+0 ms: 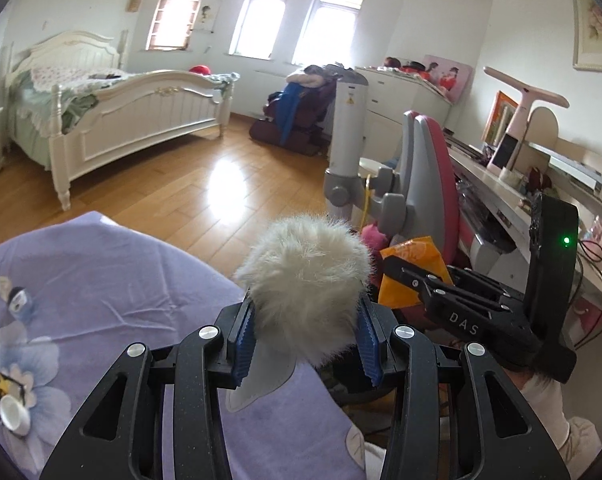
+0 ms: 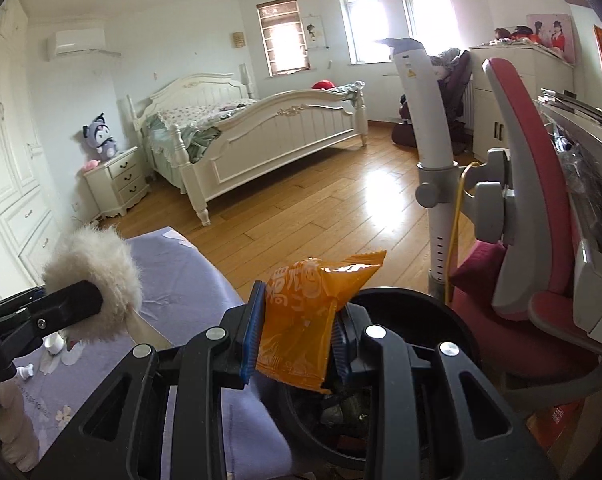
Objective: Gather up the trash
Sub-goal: 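Carry both items over the black bin and open both tools to drop them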
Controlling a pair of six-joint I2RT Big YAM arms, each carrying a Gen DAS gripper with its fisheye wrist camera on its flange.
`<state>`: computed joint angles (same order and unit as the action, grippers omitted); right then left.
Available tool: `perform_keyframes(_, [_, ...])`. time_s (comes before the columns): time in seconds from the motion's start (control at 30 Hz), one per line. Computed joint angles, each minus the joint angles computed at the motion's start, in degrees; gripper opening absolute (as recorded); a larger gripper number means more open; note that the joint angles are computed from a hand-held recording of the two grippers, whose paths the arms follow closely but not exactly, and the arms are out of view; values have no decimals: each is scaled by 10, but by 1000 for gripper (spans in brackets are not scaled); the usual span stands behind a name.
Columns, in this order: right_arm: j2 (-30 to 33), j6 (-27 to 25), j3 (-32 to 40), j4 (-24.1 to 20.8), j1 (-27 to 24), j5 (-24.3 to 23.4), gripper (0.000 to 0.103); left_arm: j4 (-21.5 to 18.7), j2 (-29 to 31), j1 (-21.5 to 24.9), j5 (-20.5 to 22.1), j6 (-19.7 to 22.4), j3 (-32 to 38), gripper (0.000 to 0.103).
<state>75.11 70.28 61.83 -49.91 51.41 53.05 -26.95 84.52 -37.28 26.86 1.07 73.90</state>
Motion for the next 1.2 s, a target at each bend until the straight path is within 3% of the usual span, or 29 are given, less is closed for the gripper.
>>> perform_keyframes(0.4, [-16,78,-63,-32,-14,-30,30,-14,92,-69,-24,20,58,43])
perform_keyframes(1.2, [-21,106,-102,-26,-32,-61,32,-54,167,-98,-41,28,122,43])
